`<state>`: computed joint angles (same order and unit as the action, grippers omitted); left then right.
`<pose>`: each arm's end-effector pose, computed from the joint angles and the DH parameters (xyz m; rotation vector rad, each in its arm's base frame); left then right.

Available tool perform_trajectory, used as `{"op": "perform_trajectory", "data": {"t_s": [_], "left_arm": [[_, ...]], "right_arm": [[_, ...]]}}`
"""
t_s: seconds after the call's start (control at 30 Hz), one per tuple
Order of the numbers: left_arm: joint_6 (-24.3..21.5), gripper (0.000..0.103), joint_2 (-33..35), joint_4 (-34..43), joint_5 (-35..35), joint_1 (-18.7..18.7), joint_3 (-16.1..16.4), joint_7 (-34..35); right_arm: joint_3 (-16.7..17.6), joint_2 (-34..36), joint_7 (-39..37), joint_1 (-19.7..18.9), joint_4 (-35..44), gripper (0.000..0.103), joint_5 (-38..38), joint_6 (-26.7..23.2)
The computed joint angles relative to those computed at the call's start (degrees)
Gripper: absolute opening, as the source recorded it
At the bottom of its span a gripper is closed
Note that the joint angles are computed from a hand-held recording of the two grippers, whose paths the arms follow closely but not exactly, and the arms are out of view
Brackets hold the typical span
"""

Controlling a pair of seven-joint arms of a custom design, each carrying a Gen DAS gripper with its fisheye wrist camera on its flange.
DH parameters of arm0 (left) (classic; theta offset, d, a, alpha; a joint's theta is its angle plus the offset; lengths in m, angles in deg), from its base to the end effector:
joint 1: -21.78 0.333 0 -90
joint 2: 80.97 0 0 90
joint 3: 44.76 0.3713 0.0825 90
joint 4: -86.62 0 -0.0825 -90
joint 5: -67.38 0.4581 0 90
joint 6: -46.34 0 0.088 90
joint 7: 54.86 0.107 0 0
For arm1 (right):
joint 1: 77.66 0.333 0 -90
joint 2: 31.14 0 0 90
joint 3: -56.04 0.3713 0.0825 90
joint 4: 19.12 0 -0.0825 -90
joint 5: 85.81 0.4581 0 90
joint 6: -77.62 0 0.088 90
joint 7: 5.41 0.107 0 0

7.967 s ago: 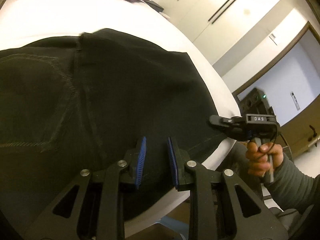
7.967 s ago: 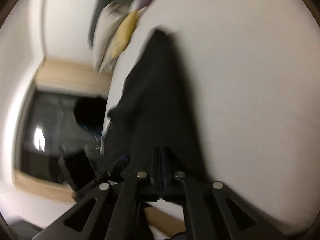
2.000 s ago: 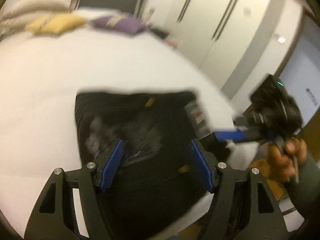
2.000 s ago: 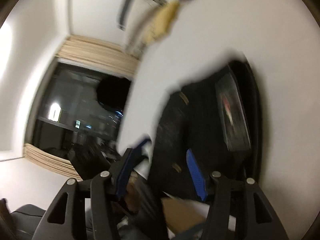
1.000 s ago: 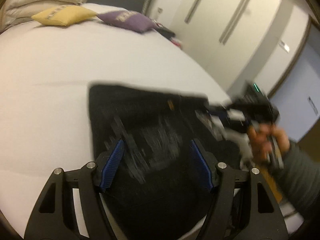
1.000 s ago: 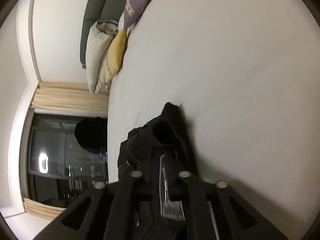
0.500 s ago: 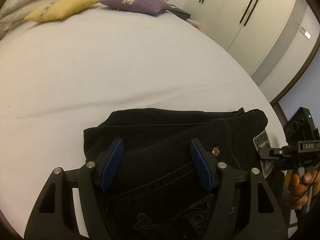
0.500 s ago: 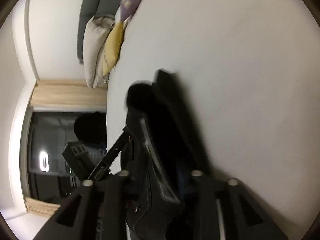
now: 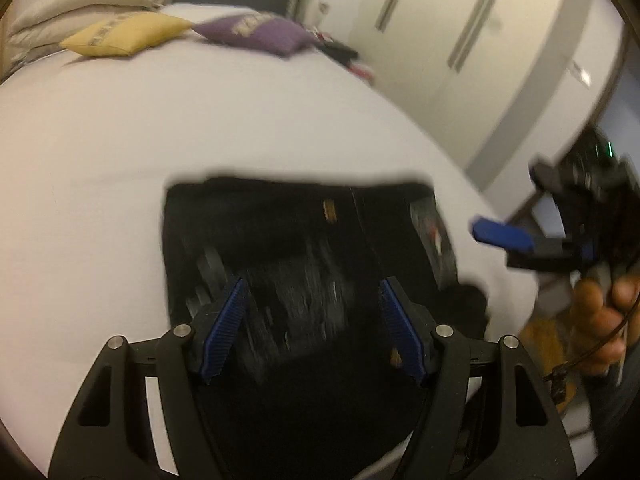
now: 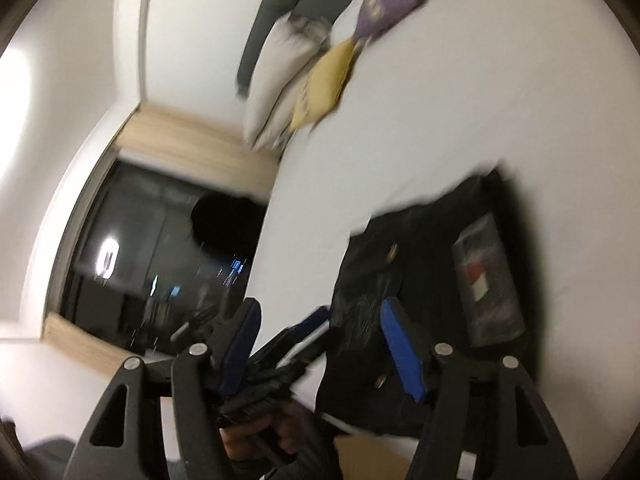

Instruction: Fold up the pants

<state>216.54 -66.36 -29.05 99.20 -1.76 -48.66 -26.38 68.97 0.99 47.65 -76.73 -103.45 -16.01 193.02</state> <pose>0.6111 -0.3548 0.4058 -2.0022 1.8322 -0.9557 0.7895 0.2137 0.4147 -1.5983 1.2461 0.7802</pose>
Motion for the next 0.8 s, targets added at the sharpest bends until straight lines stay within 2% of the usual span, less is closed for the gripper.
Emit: {"op": "perform_trajectory", "data": {"t_s": [0.03,0.07,0.1,0.13,0.17,0.2,0.23,0.27,0.3,0.33,0.37,0.43,0.47,0.53,0.57,0.6,0.63,0.67,0.7,0.73,0.77,0.8], "left_arm": [[-1.53,0.067,1.42,1.1,0.43,-0.22,-0.41,-0.64],[-0.61,0.067,2.09,0.92,4.88,-1.6,1.19,-4.81],[0.83,0.067,2.24,0.74,11.29,-4.63,4.78,-10.59],[0.71,0.067,2.21,0.81,15.72,-6.91,7.07,-14.0],[0.05,0.067,1.83,0.65,16.19,-7.47,7.35,-13.9],[-0.28,0.067,1.09,0.16,12.94,-6.1,5.63,-10.68],[0.21,0.067,0.57,-0.09,12.66,-5.24,4.96,-11.14],[1.76,0.067,-0.81,-0.95,15.69,-5.96,6.28,-15.63],[2.82,0.067,-2.05,-1.32,22.74,-8.24,9.35,-23.11],[1.42,0.067,-3.38,-1.49,28.41,-9.88,10.93,-28.51],[0.2,0.067,-4.62,-2.11,32.87,-10.62,11.47,-32.46],[-0.02,0.068,-5.84,-2.86,37.02,-10.3,10.7,-35.95],[0.43,0.069,-5.57,-3.09,36.78,-9.46,9.96,-35.53],[-0.09,0.069,-4.1,-3.81,27.84,-6.35,6.62,-27.74],[-0.32,0.069,-3.82,-4.52,22.15,-3.09,3.62,-23.42],[0.96,0.069,-3.37,-5.28,20.46,-1.76,2.62,-23.13],[1.86,0.069,-3.49,-5.4,22.8,-2.4,3.62,-25.03],[1.52,0.069,-3.86,-5.8,22.62,-1.45,2.62,-24.04],[0.9,0.069,-3.99,-5.88,20.26,-0.01,0.92,-21.38],[0.57,0.069,-4.96,-6.53,18.2,1.08,-0.16,-19.59],[-0.21,0.069,-5.78,-6.95,18.77,1.17,-0.1,-20.82],[-1.23,0.069,-6.38,-7.37,18.79,1.64,-0.38,-21.6]], "right_arm": [[-0.21,0.57,1.07,0.34,-0.44,0.069,-0.68,-0.08],[-0.97,1.67,4.2,1.03,-0.77,0.069,-2.32,0.4],[-2.09,1.94,7.55,1.8,-2.03,0.062,-4.54,2.13],[-1.94,2.28,8.0,1.35,-3.11,0.03,-4.05,3.47],[-1.45,1.97,6.97,-0.1,-4.83,0.016,-2.29,4.02],[-1.17,1.56,6.8,-1.09,-5.82,0.016,-1.17,3.98],[-1.25,0.33,6.44,-1.81,-7.32,0.019,-0.23,4.84],[-1.72,-1.18,6.0,-1.87,-8.63,0.029,-0.68,5.83],[-1.98,-2.89,4.76,-1.94,-9.82,0.04,-0.72,6.84],[-1.84,-4.38,3.05,-2.24,-10.91,0.06,0.54,7.47],[-1.1,-5.59,-0.11,-3.01,-11.65,0.066,3.78,7.07],[-0.37,-6.38,-5.07,-3.34,-11.26,0.068,7.57,3.47],[-0.47,-6.98,-7.08,-3.29,-11.62,0.072,8.19,1.27],[-1.19,-6.41,-7.72,-1.63,-10.76,0.076,6.76,-0.81],[-1.92,-5.46,-5.84,-0.3,-9.74,0.076,3.98,-1.12],[-2.72,-4.65,-3.41,0.96,-9.33,0.076,1.18,-0.33],[-3.48,-4.35,-0.67,1.78,-9.67,0.071,-1.54,0.34],[-3.81,-3.62,1.51,1.94,-9.77,0.054,-3.0,0.3],[-3.54,-3.83,0.74,1.2,-10.73,0.048,-2.24,0.61],[-3.31,-4.41,-0.05,0.22,-11.73,0.046,-1.25,0.11],[-3.42,-5.5,-0.78,-0.59,-12.97,0.049,-0.8,-0.38],[-4.42,-7.27,-0.62,0.04,-14.21,0.054,-2.82,2.0]]}}
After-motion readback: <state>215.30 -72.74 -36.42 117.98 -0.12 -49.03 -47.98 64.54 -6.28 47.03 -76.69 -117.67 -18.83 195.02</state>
